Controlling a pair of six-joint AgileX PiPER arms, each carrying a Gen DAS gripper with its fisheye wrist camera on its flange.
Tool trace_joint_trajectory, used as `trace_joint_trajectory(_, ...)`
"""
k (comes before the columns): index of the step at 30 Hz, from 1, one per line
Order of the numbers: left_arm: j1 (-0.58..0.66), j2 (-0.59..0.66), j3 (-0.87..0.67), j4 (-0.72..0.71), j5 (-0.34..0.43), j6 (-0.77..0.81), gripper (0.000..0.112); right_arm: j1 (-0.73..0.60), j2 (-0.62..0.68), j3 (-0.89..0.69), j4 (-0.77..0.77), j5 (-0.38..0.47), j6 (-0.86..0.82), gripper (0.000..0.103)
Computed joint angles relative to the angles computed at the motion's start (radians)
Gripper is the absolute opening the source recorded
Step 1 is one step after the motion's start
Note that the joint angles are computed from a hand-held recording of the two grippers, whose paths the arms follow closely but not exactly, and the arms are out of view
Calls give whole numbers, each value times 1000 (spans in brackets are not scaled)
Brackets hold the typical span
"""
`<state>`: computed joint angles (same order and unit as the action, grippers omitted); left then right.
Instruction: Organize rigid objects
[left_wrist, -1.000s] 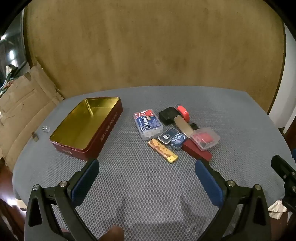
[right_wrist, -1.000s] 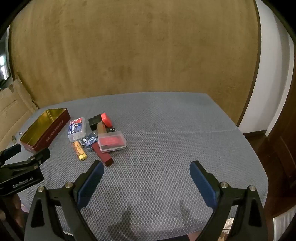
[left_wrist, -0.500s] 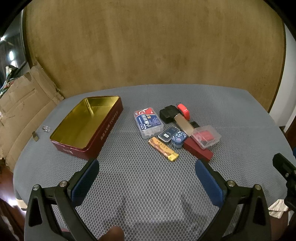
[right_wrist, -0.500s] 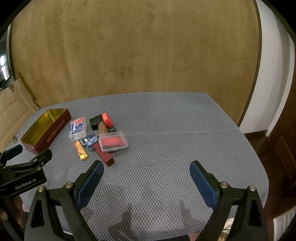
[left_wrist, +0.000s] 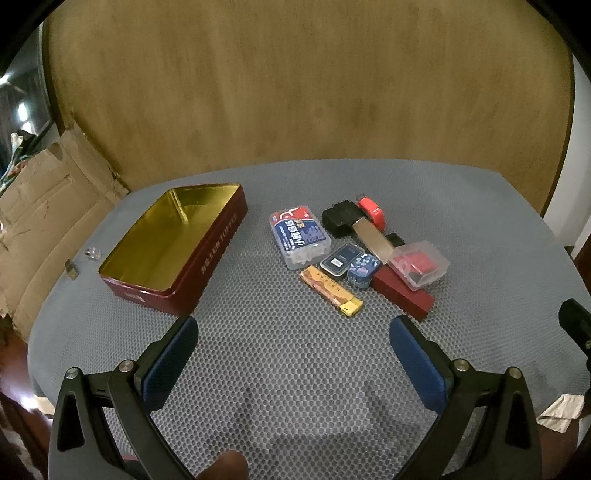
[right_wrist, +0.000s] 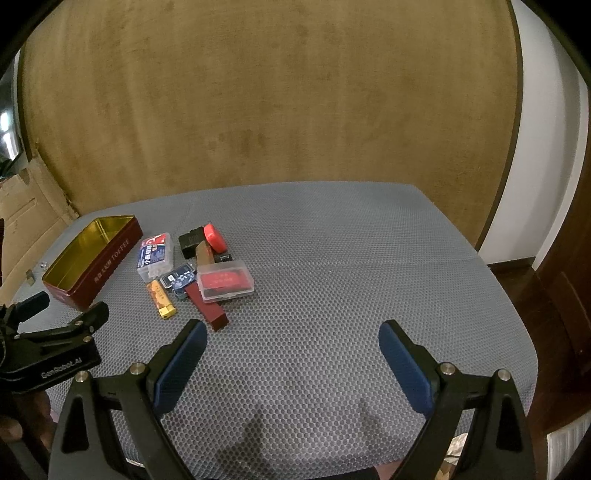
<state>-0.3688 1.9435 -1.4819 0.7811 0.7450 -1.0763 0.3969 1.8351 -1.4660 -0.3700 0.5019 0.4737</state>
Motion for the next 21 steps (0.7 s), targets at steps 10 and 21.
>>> trace_joint_trajectory(10, 88, 52, -3, -141, -111, 132, 102, -19, 21, -16, 64, 6, -69, 97)
trace_joint_trajectory(21, 175, 286, -347, -216, -16, 246, 102, -40, 68, -53, 206, 31, -196, 97)
